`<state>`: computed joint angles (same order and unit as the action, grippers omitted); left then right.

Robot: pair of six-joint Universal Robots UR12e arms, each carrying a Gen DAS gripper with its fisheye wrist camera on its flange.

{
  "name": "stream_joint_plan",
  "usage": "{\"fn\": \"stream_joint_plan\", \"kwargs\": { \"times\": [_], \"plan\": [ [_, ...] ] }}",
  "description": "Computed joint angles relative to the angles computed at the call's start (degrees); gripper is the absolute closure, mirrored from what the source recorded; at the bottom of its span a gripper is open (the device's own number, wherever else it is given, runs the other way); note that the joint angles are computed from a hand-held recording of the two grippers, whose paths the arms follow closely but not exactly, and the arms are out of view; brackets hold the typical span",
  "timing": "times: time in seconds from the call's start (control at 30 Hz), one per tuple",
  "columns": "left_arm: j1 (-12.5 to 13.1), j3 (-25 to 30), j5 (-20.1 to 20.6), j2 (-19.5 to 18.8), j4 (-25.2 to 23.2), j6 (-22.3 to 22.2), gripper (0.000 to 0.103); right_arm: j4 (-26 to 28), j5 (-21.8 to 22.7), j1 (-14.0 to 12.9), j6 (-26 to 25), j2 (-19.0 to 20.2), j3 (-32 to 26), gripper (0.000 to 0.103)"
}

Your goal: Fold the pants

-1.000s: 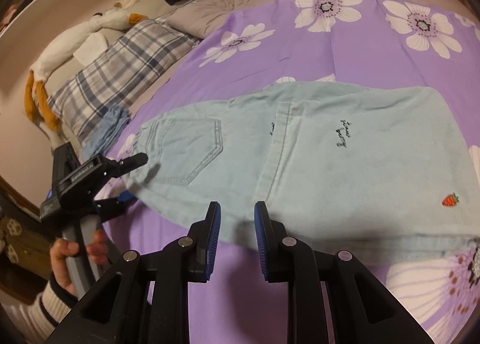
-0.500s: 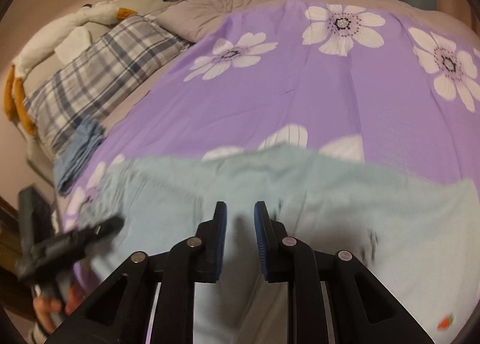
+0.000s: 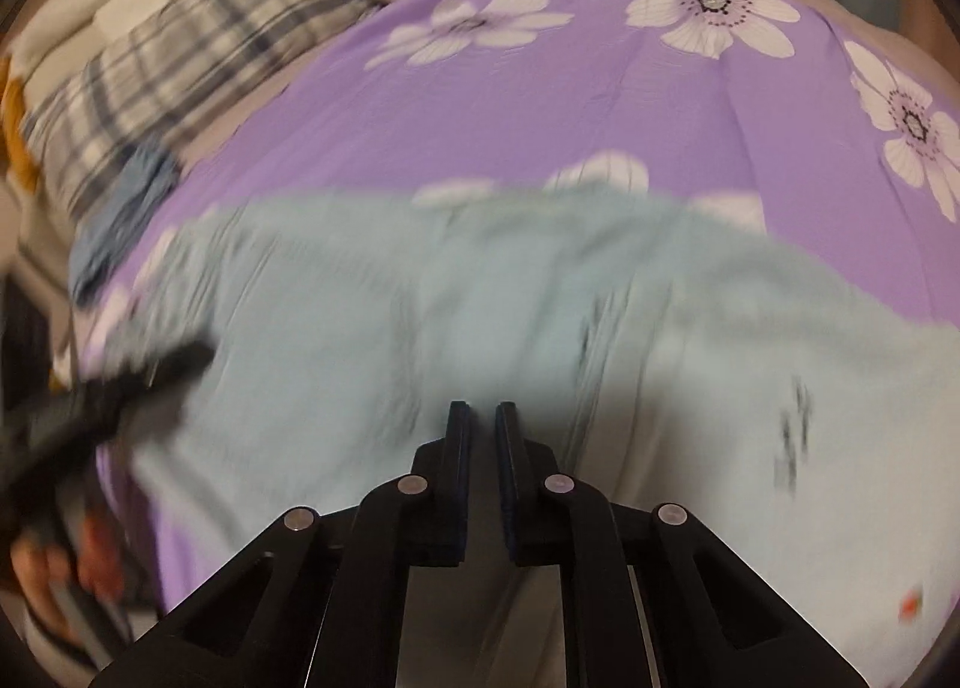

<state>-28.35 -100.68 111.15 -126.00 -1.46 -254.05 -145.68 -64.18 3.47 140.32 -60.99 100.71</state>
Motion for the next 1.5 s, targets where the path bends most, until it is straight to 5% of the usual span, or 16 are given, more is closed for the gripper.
{"fn": "stream_joint_plan", "kwargs": {
  "times": [0.23, 0.37, 0.5, 0.6, 0.7, 0.9, 1.1, 1.23, 1.33, 1.5],
  "plan": [
    [0.5, 0.6, -1.8, 0.5, -2.5, 0.6, 0.065, -5.7, -0.1, -0.6, -2.6, -1.5, 4.7, 0.092],
    [0.3, 0.3, -1.7, 1.2, -1.3, 1.1, 0.075, 2.0, 5.9, -2.5, 0.6, -1.6, 2.2, 0.092],
    [-0.7, 1.5, 1.3, 1.7, -2.0, 3.6, 0.076, -7.2, 12.7, -5.3, 2.9, -3.0, 5.3, 0.092],
    [-1.3, 2.8, 3.2, 1.9, -2.9, 5.7, 0.076, -8.7, 10.8, -5.3, 4.5, -1.9, 4.8, 0.092],
    [-1.9, 4.9, 4.8, 1.8, -4.4, 8.6, 0.076, -5.8, 8.9, -4.5, 4.1, 0.1, 3.6, 0.092],
    [-3.1, 8.6, 7.5, 1.1, -6.0, 14.7, 0.076, -2.7, 12.9, -4.9, 3.2, -0.2, 3.4, 0.092],
    [-4.0, 13.2, 7.4, -0.6, -5.6, 21.7, 0.076, 2.5, 22.4, -8.7, 5.7, -0.7, 2.7, 0.09],
    [-4.5, 17.8, 5.3, -2.9, -6.5, 27.5, 0.076, 2.4, 28.5, -11.6, 12.8, 0.5, 2.3, 0.068],
    [-4.7, 21.1, 3.7, -4.8, -8.5, 30.5, 0.076, 3.9, 33.3, -13.2, 17.5, 1.8, 1.8, 0.066],
    [-4.8, 26.8, -1.3, -8.4, -12.7, 35.3, 0.073, 5.7, 50.7, -15.9, 29.4, 6.2, 0.7, 0.041]
  ]
}}
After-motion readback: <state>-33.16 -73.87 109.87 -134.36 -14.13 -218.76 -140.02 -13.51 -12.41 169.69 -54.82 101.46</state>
